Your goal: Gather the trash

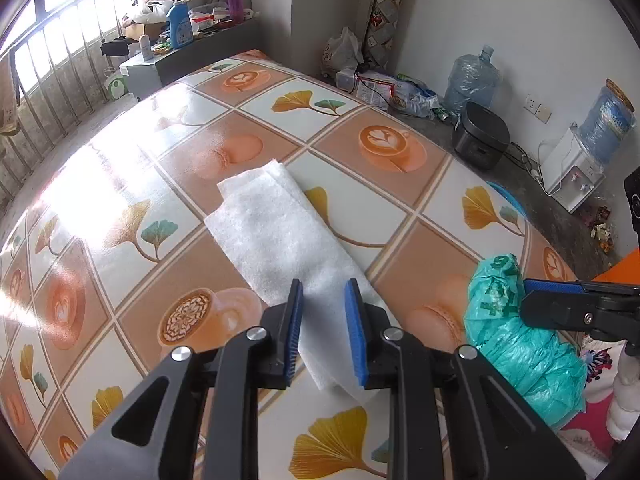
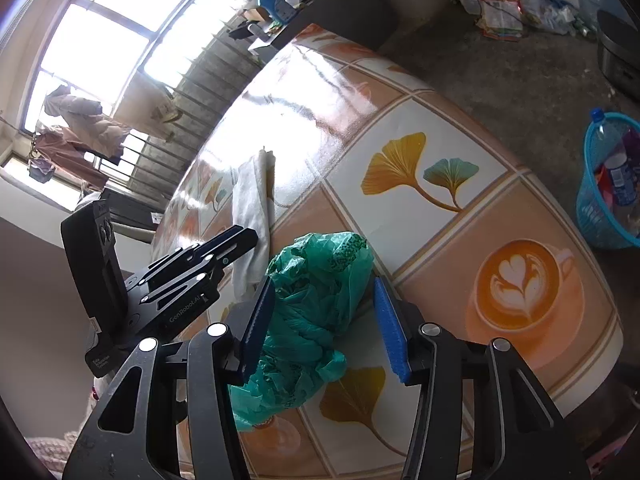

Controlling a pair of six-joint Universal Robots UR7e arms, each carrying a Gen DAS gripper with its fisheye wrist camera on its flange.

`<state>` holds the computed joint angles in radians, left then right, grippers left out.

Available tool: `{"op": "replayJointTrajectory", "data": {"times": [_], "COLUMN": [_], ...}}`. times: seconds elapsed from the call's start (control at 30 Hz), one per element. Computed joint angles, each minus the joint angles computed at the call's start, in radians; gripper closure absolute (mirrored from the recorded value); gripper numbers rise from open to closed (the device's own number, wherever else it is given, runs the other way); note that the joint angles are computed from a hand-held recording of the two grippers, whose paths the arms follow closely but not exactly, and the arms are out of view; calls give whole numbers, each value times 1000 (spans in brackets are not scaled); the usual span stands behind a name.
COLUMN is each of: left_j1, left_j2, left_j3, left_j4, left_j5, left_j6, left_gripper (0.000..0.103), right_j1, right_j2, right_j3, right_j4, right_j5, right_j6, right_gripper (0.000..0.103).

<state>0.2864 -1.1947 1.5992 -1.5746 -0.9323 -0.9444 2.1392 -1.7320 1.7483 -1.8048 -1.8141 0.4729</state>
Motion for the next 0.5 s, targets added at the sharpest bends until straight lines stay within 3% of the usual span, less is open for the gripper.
{"op": "replayJointTrajectory", "data": {"times": [0.07,0.27,0.5], "left_j1": [2,-6,-18], "left_j2": [-8,-20,-48], "left_j3": [4,16,42], "left_j4": [2,3,-24], "left_j5": [2,11,-24], "left_j6": [-14,-26,-13], "left_gripper": [94,103,103], "right_j1": [0,1,0], "right_j2": [-1,-6,-5], "right_j3": [1,2,-3], "right_j4": [-2,-1,4], "right_j5": [-2,-8,-37], "right_j6": [0,1,-1], "right_gripper": [56,57,58]}}
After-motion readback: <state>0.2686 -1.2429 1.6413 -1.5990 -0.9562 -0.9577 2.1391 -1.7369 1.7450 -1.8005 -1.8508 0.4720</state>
